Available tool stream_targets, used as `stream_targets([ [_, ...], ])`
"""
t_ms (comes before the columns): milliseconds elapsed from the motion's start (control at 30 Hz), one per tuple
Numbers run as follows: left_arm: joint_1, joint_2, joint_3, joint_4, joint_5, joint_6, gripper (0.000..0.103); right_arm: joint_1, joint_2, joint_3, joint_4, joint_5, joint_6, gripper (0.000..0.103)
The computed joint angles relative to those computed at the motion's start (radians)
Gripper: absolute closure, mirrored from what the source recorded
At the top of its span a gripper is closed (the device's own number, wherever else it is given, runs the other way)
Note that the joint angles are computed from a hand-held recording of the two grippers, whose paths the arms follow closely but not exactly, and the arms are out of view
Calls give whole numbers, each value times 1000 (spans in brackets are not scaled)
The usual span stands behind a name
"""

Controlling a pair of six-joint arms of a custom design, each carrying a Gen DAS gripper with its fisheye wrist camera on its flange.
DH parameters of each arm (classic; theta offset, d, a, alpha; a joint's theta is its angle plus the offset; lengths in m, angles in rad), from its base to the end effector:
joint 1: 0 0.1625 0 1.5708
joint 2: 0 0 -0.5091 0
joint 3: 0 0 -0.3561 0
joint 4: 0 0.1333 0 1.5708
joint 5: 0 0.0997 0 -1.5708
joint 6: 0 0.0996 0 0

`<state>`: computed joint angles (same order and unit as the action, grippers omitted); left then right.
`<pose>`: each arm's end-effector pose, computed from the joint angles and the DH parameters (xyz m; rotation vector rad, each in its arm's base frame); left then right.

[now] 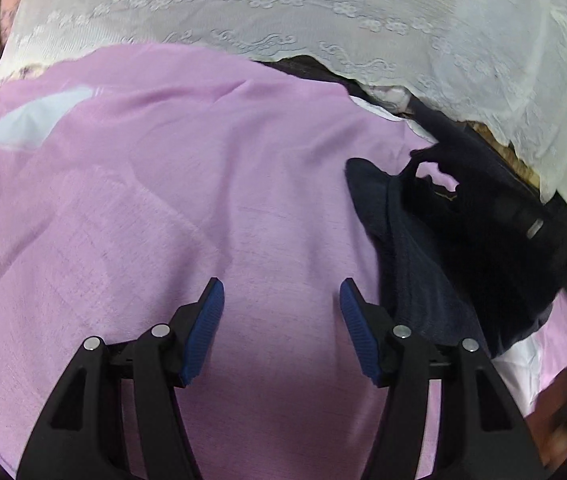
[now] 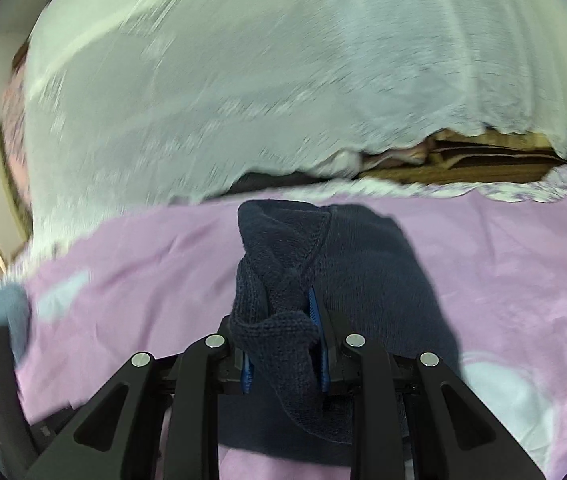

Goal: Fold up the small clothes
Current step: 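Lift the held edge and fold it over the bundle with the right gripper, then press the folded bundle flat with the right gripper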

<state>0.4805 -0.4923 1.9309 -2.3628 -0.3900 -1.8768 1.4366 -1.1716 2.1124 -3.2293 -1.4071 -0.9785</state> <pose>-0.3856 -0.4552 -0.0402 -0.3660 2.1019 -1.3289 0.0749 -0.5625 0.3354 1.1939 -2.4533 0.9868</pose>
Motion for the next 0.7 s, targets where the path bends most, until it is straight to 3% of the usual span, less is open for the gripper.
stream_targets([
  [167, 5, 1, -24, 66, -8, -21, 44, 12, 20, 7, 16, -71, -36, 79],
  [433, 12, -1, -19, 42, -11, -6, 44, 30, 31, 19, 38, -139, -89, 78],
  [567, 13, -3, -10, 19, -12, 0, 45, 28, 23, 10, 71, -137, -104, 73],
  [700, 16, -5, -3, -1, -13, 9, 45, 2, -21, -13, 207, -64, -133, 59],
])
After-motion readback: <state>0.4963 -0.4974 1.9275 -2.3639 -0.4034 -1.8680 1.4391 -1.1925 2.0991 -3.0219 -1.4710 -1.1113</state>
